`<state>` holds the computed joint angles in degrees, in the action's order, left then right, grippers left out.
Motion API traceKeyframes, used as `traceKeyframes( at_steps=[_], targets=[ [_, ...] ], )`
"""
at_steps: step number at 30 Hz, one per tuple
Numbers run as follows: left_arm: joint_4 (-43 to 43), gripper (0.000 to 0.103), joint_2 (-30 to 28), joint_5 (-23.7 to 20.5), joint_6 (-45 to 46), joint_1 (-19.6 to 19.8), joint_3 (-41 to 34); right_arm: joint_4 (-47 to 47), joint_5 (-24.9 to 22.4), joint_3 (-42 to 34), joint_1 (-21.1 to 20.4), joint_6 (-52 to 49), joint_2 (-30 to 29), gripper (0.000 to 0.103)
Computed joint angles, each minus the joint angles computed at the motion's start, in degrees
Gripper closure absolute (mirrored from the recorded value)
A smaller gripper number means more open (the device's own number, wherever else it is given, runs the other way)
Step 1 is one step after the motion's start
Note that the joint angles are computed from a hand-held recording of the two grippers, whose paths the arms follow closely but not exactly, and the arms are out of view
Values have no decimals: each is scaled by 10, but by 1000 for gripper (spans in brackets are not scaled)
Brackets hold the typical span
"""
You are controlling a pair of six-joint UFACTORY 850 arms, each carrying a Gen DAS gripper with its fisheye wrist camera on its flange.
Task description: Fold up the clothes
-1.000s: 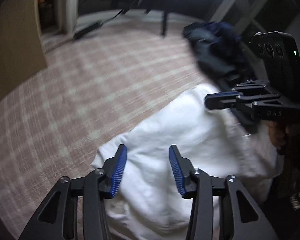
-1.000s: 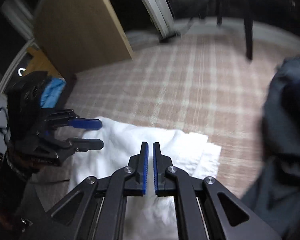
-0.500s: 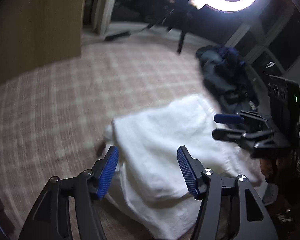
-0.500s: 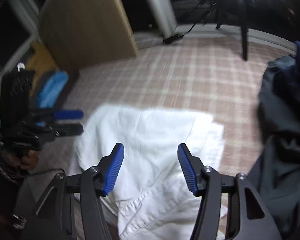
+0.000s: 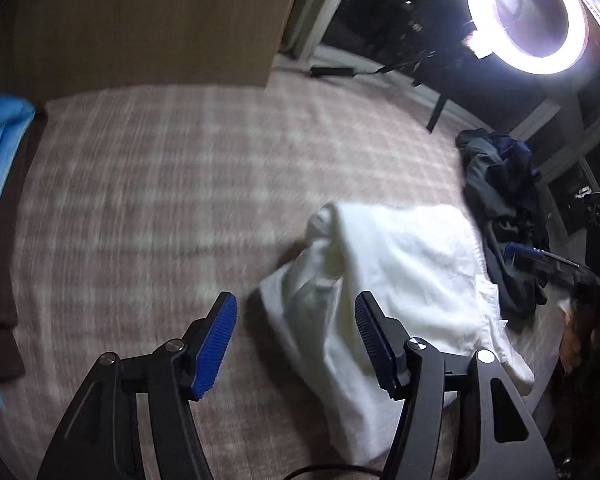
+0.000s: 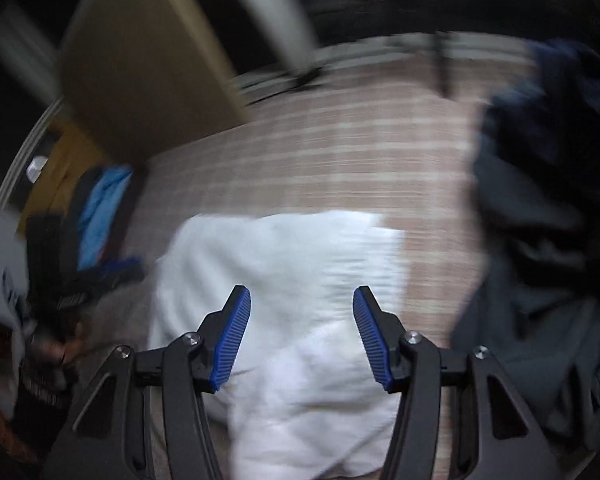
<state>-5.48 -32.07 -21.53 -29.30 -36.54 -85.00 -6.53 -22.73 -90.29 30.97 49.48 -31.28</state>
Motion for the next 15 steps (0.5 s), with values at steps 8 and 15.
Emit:
traceKeyframes(
  at_steps=[8,15],
  targets=[
    [-202,42,-25,-34,156,19,-18,-52,-126,-108,26,-34,-79,50],
    [-229,34,-41,-28,120,7,-20,-10,-51,14,-26,59,-21,40]
  ],
)
